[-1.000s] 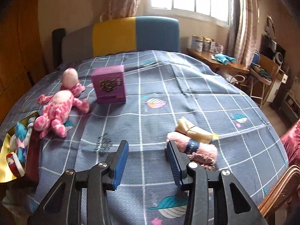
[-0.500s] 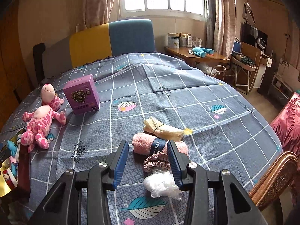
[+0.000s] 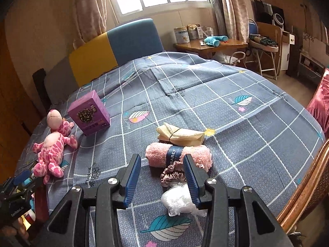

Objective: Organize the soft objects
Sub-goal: 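Lower the left tool onto the cream mesh bundle and close it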

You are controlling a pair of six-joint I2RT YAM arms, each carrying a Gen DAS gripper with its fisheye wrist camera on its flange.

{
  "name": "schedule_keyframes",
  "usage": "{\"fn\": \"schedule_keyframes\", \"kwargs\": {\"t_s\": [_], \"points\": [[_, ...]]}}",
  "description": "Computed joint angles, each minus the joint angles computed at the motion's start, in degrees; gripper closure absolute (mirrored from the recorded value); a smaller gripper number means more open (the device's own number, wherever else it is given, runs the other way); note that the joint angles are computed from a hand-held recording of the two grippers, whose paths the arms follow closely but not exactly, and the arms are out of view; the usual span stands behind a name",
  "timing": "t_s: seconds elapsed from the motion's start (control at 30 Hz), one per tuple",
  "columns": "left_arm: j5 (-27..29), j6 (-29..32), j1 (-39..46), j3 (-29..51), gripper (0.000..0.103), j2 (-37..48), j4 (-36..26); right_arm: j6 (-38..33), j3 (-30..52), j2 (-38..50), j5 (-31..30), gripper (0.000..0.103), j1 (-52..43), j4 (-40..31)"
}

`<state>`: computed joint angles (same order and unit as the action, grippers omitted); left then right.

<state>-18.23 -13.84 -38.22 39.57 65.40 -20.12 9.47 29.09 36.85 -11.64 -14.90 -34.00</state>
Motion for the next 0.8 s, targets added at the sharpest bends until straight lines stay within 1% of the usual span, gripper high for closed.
{"fn": "schedule_keyframes", "kwargs": {"t_s": [0.2,0.3,0.37,0.47,0.53,0.6,0.67,0.8], "points": [[4.3,-1.3,-0.6,3.8,0.03,8.6,2.8,1.4,-1.7,-5.4,-5.9,0.06,-6.9,0.9],[7.6,-1.6,-1.3,6.8,0.03,13.2,3.9,3.0,-2.1,-6.1,-8.5,0.06,-11.3,1.7],[8.5,-1.2,-2.5,9.2,0.033,16.5,4.3,3.8,-2.3,-5.5,-11.4,0.06,-14.9,2.1],[11.7,-0.9,-3.7,14.2,0.036,22.6,4.4,3.6,-2.3,-3.8,-15.5,0.06,-18.7,2.3],[11.7,1.7,-5.8,17.4,0.036,26.5,5.3,3.2,-2.3,-3.0,-17.9,0.06,-20.8,2.1],[12.3,3.8,-7.5,21.5,0.035,30.9,5.2,2.9,-2.4,-2.5,-19.1,0.06,-21.8,2.2],[13.6,4.6,-8.2,25.3,0.033,34.7,4.8,2.6,-2.4,-1.7,-20.3,0.06,-22.4,2.1],[14.9,6.5,-9.4,33.7,0.032,42.2,3.7,2.1,-2.4,-0.8,-21.9,0.06,-23.1,2.0]]}}
